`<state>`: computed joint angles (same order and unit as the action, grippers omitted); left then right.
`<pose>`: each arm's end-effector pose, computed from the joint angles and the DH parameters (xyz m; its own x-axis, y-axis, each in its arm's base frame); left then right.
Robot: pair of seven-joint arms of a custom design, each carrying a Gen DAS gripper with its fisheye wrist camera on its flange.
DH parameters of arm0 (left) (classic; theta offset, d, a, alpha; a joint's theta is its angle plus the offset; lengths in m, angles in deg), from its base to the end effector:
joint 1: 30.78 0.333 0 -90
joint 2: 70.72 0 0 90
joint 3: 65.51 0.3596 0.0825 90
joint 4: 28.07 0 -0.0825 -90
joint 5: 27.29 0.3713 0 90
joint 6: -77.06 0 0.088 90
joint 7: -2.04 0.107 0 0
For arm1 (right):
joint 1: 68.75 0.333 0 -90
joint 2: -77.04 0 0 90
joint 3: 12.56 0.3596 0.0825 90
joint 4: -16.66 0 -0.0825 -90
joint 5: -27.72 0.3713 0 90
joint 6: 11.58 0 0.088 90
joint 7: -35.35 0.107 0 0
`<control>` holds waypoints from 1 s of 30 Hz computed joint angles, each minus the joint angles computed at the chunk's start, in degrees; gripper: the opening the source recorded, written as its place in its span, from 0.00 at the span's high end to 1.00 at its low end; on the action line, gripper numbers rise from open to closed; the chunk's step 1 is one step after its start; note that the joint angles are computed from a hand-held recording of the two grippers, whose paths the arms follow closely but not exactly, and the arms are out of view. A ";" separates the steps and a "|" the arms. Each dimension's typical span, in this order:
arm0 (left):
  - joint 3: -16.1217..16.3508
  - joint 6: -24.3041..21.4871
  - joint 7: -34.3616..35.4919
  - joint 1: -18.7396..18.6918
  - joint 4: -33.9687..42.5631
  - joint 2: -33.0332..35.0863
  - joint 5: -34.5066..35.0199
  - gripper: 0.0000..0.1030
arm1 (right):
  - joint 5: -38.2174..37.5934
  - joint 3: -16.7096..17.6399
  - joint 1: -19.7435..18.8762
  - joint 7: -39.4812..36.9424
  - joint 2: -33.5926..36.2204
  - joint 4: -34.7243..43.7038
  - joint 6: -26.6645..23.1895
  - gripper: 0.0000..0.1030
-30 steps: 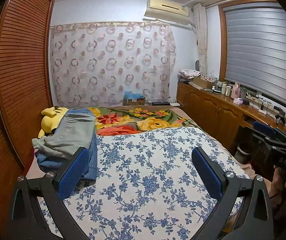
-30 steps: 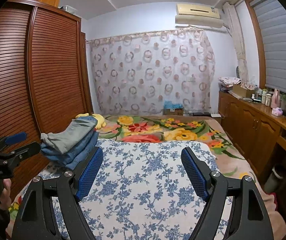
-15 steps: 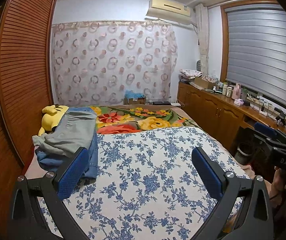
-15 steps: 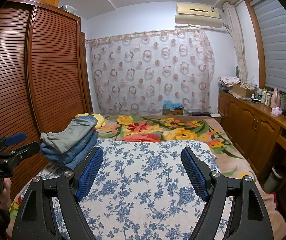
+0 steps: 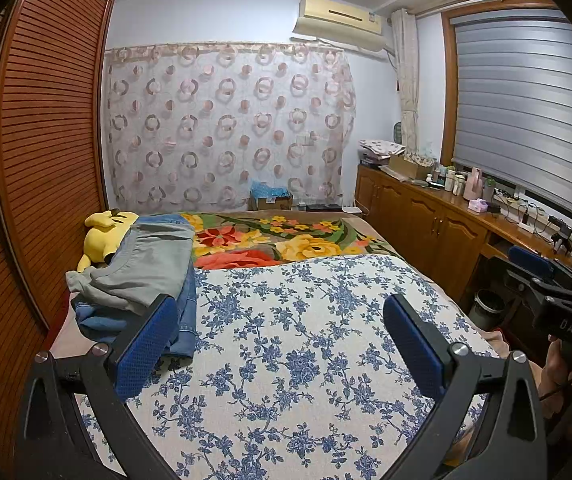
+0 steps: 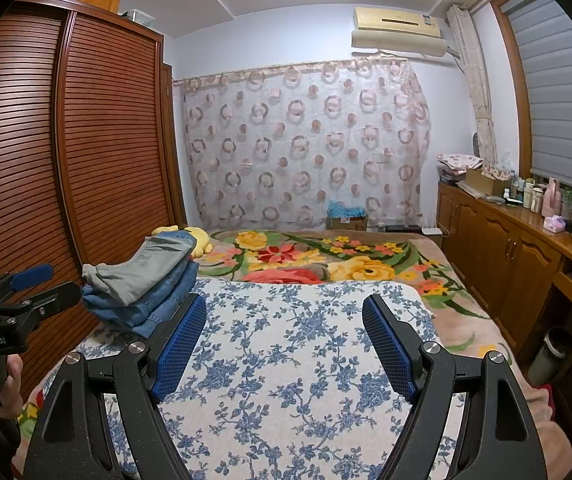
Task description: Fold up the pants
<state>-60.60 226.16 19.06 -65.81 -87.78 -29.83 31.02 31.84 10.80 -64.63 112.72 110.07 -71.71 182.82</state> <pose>0.6802 -0.4485 0.5492 -0.0039 -0.9991 0.0416 -0.3969 -0.0366 -0.9171 0.7028 0.2539 0.5410 0.4257 -0.9024 -0.0675 -0.2579 -0.0495 -0.9649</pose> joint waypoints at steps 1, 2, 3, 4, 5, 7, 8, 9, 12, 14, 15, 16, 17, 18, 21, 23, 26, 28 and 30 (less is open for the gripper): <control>-0.05 0.10 0.02 0.04 -0.12 -0.06 -0.06 0.00 | -0.06 0.05 -0.04 0.00 0.05 0.10 -0.03 0.20; -0.04 0.10 0.02 0.04 -0.12 -0.06 -0.07 0.00 | -0.13 0.11 -0.09 -0.01 0.10 0.17 -0.07 0.20; -0.02 0.11 0.00 0.03 -0.15 -0.08 -0.05 0.00 | -0.15 0.13 -0.10 -0.02 0.06 0.07 0.01 0.20; 0.01 0.17 -0.05 0.02 -0.19 -0.10 -0.01 0.00 | -0.14 0.02 -0.03 -0.02 0.08 0.11 0.03 0.20; 0.04 0.14 -0.12 0.00 -0.12 -0.04 0.01 0.00 | -0.15 0.04 -0.04 0.00 0.11 0.17 0.01 0.20; 0.07 0.13 -0.18 -0.05 -0.18 -0.11 0.08 0.00 | -0.15 0.09 -0.07 0.06 0.13 0.19 -0.07 0.20; 0.09 0.13 -0.22 -0.05 -0.21 -0.13 0.12 0.00 | -0.13 0.01 0.00 0.05 0.12 0.17 -0.03 0.20; 0.08 0.22 -0.28 -0.03 -0.35 -0.21 0.15 0.00 | -0.12 -0.11 0.10 0.01 0.13 0.22 -0.04 0.20; 0.07 0.26 -0.34 -0.01 -0.30 -0.16 0.21 0.00 | -0.20 0.13 -0.11 0.05 0.15 0.18 -0.06 0.20; 0.08 0.26 -0.37 -0.01 -0.32 -0.16 0.27 0.00 | -0.18 0.02 -0.02 0.05 0.11 0.07 0.08 0.20; 0.05 0.22 -0.32 0.00 -0.30 -0.15 0.23 0.00 | -0.21 0.05 -0.05 0.07 0.15 0.12 0.07 0.20; 0.06 0.26 -0.38 -0.01 -0.45 -0.24 0.28 0.00 | -0.17 -0.05 0.02 0.09 0.12 0.09 0.06 0.20; 0.04 0.27 -0.33 0.02 -0.39 -0.20 0.28 0.00 | -0.21 0.05 -0.05 0.12 0.11 0.04 0.07 0.20; 0.05 0.27 -0.42 0.00 -0.48 -0.25 0.29 0.00 | -0.21 0.06 -0.06 0.15 0.12 0.10 0.02 0.20; 0.10 0.24 -0.49 -0.02 -0.44 -0.21 0.41 0.00 | -0.24 0.05 -0.08 0.15 0.13 0.24 -0.05 0.20; 0.06 0.18 -0.48 0.00 -0.41 -0.24 0.40 0.00 | -0.31 0.16 -0.18 0.16 0.10 0.07 0.10 0.20; 0.08 0.31 -0.61 -0.01 -0.55 -0.31 0.52 0.00 | -0.33 0.06 -0.11 0.16 0.16 0.19 0.12 0.20; 0.09 0.29 -0.66 -0.02 -0.60 -0.34 0.58 0.00 | -0.36 0.03 -0.08 0.15 0.20 0.26 0.16 0.20; 0.07 0.29 -0.64 0.02 -0.53 -0.29 0.60 0.00 | -0.30 -0.27 0.16 0.12 0.26 0.41 0.20 0.20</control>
<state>-60.53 226.45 18.42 -65.79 -88.32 -30.12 31.61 31.54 10.54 -64.47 112.84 110.33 -71.30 183.02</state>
